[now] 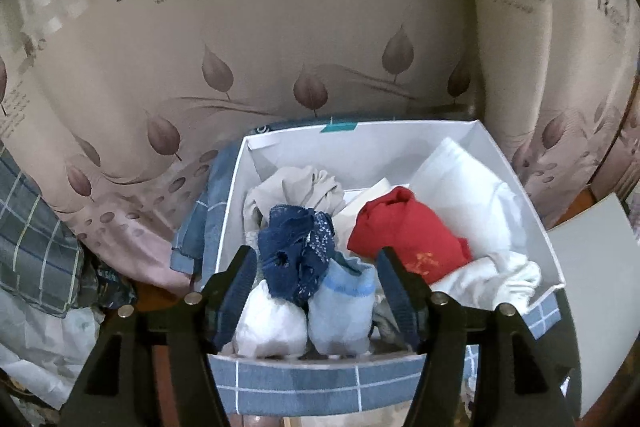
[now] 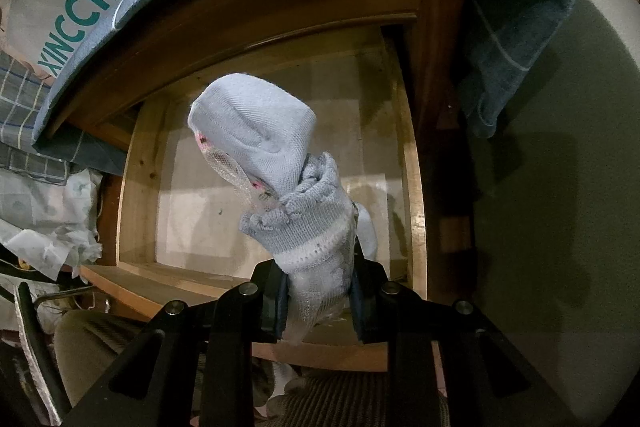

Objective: Take underwear out of drawer
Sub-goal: 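Open the left tool to drop the navy underwear in the box, then move the left tool back down to the empty drawer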

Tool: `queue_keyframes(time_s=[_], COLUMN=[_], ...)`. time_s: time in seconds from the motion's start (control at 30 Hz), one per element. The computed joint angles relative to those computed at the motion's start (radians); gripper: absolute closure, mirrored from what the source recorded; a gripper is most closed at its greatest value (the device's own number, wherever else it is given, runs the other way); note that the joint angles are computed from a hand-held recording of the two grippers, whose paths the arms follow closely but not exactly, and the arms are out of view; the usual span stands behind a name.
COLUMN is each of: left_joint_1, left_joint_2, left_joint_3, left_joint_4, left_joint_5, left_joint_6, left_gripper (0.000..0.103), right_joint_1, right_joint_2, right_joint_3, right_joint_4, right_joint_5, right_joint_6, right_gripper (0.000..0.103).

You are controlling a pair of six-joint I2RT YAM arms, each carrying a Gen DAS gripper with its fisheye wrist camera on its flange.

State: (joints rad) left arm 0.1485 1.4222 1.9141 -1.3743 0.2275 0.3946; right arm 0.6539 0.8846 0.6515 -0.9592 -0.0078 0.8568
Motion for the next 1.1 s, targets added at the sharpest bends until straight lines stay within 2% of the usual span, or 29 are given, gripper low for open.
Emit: queue_keyframes(time_s=[0.17,0.33,0.43,0.53,0.67,0.87,1.1], left_joint_1=[0.104,0.283,0.411,0.549,0.716,0.84,0.927], left_joint_2=[-0.057,-0.157,-0.256,-0.372,-0.466,-0.519,-0.532], left_joint_3=[-0.01,-0.128,-0.284,-0.477,-0.679,-0.934,-1.09], left_joint_4=[-0.037,-0.033,0.008,0.041,0.01,0.025,0.136], left_joint_5=[0.086,0.183,0.234,0.294,0.376,0.331,0.316], left_joint_6=[0.049,0.135,0.211,0.339,0.528,0.66,0.656], left_gripper=[0.039,0.039,0.039,0.039,0.039,0.039,0.039], right_joint_1=[0.021,0.04,0.057,0.065,0.09,0.141,0.175], right_joint_2=[0.018,0.023,0.031,0.034,0.046,0.085,0.092], right_joint_3=[0.005,0.005,0.01,0.009,0.019,0.046,0.057], right_joint_4=[0.003,0.006,0.003,0.007,0.003,-0.008,-0.02], right_joint_5=[0.017,0.032,0.048,0.053,0.075,0.119,0.155], right_joint_6=[0.013,0.03,0.043,0.049,0.059,0.071,0.085], right_gripper=[0.081,0.081,0.081,0.08,0.08,0.08,0.08])
